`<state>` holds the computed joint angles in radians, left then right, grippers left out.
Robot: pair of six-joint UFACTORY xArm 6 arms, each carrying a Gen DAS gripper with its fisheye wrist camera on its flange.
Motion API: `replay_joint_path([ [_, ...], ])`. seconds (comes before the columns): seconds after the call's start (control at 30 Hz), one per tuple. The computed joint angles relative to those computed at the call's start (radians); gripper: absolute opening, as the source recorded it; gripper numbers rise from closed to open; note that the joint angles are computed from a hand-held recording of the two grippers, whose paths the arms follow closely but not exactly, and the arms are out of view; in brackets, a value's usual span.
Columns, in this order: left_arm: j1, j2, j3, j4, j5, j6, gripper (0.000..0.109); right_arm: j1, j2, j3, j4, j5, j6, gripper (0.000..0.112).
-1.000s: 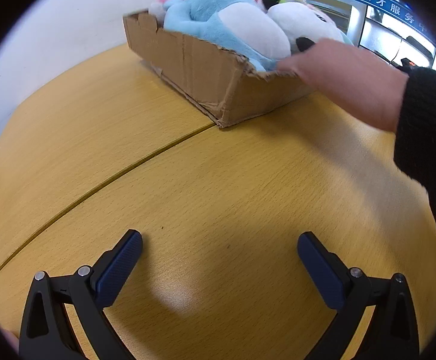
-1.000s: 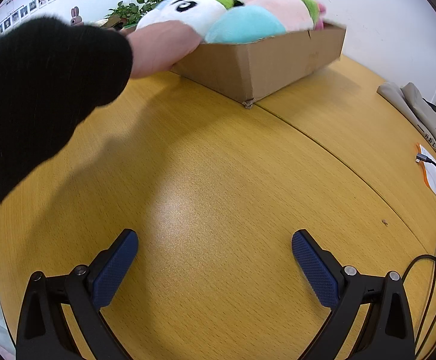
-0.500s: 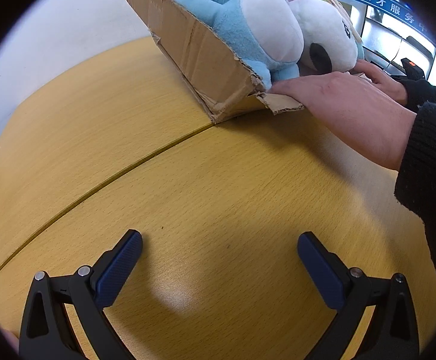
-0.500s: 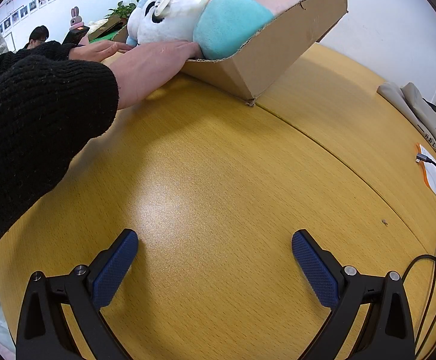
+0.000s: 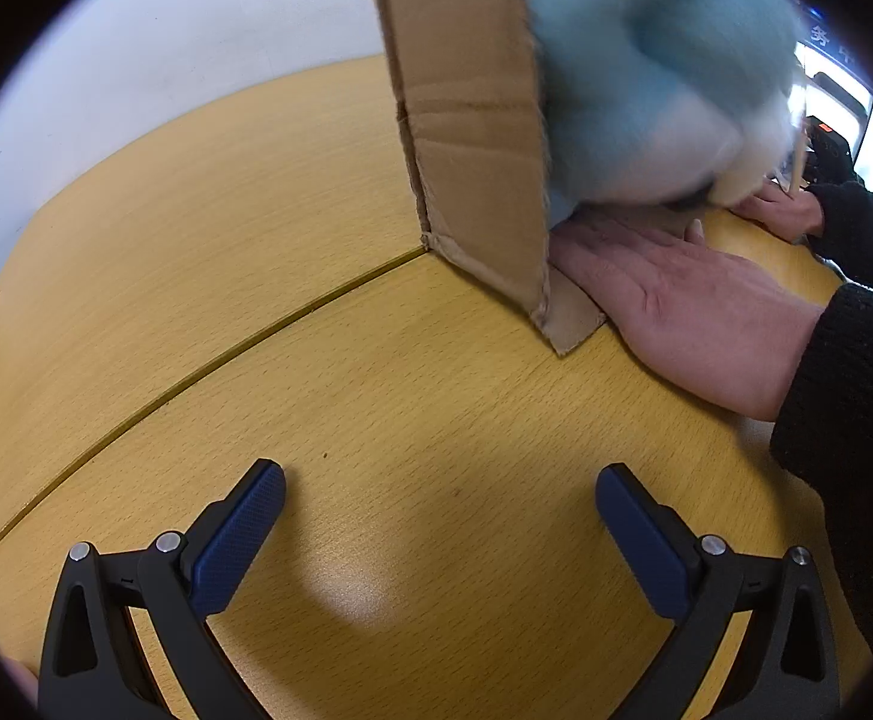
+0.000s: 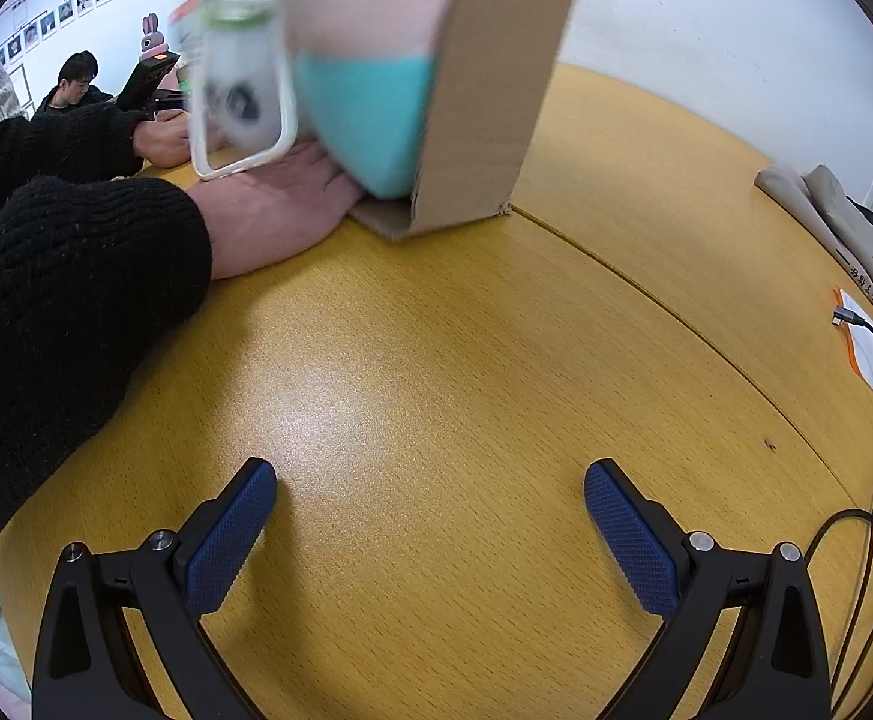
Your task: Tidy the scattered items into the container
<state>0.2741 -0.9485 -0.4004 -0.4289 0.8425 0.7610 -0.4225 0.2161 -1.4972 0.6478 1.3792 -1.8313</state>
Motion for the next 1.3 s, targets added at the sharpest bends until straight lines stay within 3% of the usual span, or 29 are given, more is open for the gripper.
replay_joint_path([
  [1.2,0.048,0.043,0.005,-0.045,-0.022,0.086,0.103,-0.003,0.006,-0.025,-0.003,0.021,0.002,0.103],
  [1.3,0.05,0.047,0.007,-0.049,-0.026,0.091,0.103,-0.008,0.066,-0.122,-0.031,0.14,-0.088,0.103],
])
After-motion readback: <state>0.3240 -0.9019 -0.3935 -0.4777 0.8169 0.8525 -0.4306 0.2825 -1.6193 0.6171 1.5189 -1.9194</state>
